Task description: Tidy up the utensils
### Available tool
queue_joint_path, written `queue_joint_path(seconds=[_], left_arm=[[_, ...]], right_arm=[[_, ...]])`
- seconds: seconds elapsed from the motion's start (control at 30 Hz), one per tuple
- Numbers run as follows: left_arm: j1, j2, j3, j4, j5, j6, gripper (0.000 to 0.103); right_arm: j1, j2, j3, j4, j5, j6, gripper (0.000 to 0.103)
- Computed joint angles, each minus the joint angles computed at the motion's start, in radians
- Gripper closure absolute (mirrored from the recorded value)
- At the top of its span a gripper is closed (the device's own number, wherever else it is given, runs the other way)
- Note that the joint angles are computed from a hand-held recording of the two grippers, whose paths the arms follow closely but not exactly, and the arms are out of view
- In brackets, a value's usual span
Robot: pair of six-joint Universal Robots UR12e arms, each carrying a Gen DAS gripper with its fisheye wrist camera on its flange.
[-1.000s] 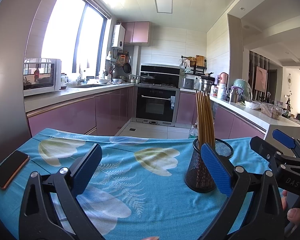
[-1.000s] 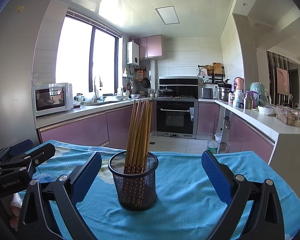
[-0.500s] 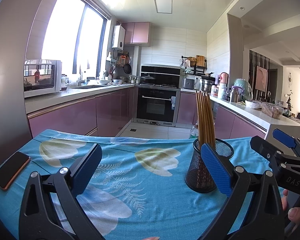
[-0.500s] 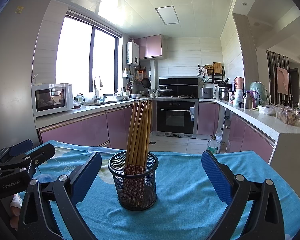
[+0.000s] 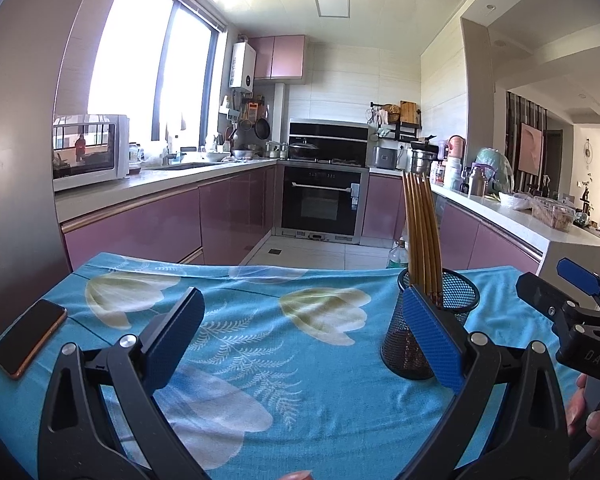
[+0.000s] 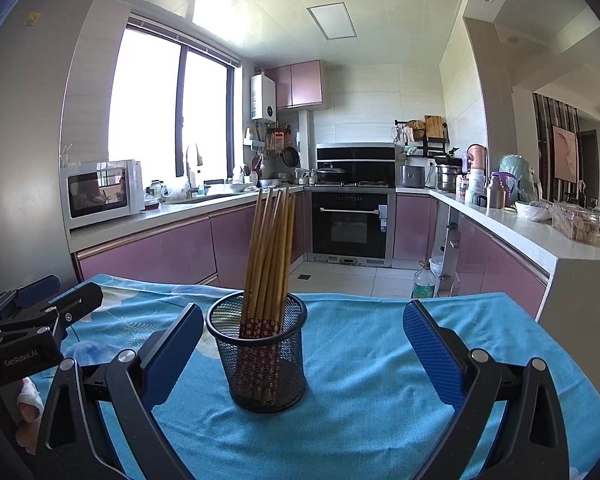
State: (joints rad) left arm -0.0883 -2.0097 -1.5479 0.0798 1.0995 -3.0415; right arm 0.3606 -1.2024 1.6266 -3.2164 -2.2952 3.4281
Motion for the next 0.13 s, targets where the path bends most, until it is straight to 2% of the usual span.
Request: queue_joint_path(seconds=[0.07,0.13], left_arm=[[-0.002,-0.002,0.008,-0.031,0.014,0.007,0.006],[-0.005,-0.004,0.018,-0.070,0.030,0.012,0.006]], right_arm=[[-0.010,-0.014,0.015,0.046,-0.005,0.038,0.006],[-0.027,-0.036,0.031,0.144,-0.005,0.107,0.006]])
